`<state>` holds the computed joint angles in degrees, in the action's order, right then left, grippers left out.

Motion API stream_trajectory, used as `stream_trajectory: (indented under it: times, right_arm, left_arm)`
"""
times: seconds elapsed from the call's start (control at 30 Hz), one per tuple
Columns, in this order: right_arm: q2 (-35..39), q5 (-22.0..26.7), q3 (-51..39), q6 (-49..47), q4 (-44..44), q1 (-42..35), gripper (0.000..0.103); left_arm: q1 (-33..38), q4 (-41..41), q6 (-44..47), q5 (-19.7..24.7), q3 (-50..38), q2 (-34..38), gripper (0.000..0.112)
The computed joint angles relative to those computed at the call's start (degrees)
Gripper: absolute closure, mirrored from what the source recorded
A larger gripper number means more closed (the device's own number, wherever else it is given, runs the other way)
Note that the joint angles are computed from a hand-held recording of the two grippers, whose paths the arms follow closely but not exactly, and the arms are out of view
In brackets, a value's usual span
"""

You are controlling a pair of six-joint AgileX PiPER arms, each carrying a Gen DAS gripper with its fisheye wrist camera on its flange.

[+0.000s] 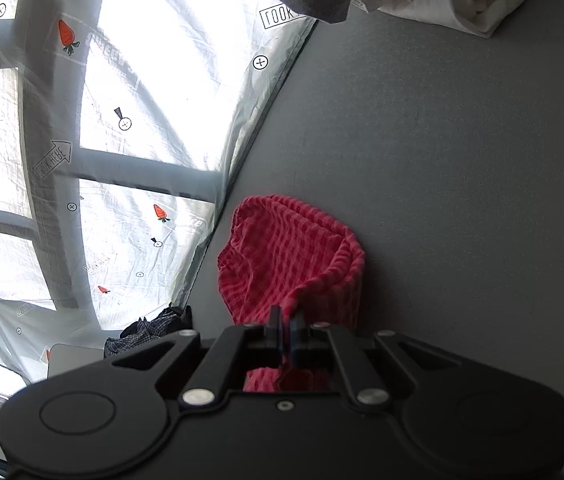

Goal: Fold clothes
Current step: 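Lift the hem end with both tools and fold it toward the waistband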

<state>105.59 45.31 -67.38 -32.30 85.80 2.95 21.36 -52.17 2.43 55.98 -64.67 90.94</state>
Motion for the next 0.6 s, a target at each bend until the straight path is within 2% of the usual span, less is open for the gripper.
stream_trajectory:
  times: [0.3, 0.5, 0.6]
  right_arm:
    - [9.3, -0.4, -13.2, 4.6, -0.7, 2.1, 0.099]
    - [18.4, -0.4, -28.4, 14.5, -7.3, 4.1, 0.099]
    - [23.8, -0.5, -35.4, 19.7, -6.6, 4.8, 0.099]
  left_arm:
    - [0.8, -1.2, -1.9, -0.2, -6.8, 6.1, 0.107]
    - [1.2, 0.0, -5.6, -0.1, -14.7, 12.4, 0.107]
    - [1.5, 0.2, -7.7, 0.4, -19.2, 16.2, 0.107]
